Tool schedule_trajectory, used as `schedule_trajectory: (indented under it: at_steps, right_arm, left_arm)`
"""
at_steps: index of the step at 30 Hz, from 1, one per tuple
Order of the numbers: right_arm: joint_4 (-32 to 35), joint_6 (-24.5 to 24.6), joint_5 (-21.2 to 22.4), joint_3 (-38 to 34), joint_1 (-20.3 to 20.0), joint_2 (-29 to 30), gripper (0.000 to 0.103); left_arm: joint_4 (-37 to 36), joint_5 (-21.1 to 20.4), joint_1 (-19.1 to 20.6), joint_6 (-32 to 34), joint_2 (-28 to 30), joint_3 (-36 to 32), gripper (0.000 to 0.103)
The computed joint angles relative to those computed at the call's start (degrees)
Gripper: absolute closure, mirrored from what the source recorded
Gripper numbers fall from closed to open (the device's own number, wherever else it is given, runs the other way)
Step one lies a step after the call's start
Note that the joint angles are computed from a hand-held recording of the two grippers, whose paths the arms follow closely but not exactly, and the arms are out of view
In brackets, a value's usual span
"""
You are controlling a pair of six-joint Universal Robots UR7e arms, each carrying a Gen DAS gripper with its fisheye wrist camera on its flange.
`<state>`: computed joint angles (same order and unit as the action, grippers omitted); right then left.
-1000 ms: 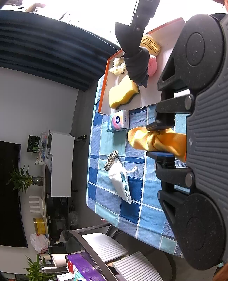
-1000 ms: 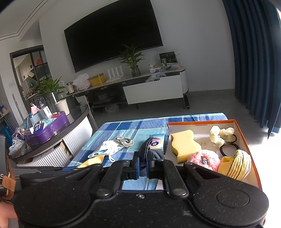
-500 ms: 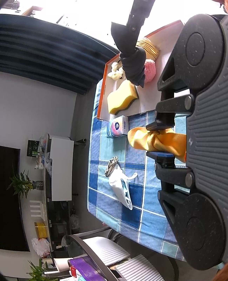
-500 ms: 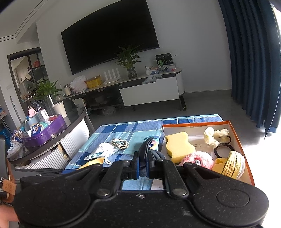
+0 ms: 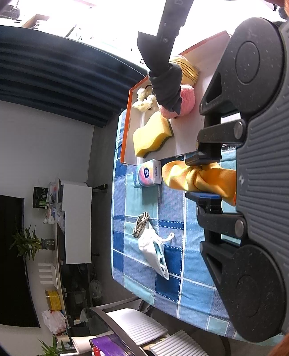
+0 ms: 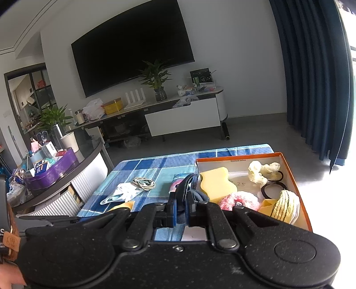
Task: Organize soft objects
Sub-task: 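Carry the dark sock over the box with the right tool while the left tool brings the yellow cloth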
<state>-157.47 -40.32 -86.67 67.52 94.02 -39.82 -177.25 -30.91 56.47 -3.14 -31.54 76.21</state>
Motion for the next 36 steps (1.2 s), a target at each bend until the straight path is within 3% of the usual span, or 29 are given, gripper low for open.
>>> schedule_trajectory:
  at_steps: [36]
  right_arm:
    - [-1.51, 2.32, -1.48, -1.38, -1.72, -0.33, 0.094]
  left_arm:
    - [6.5, -4.67, -0.15, 0.38, 4.32, -6.25, 0.077]
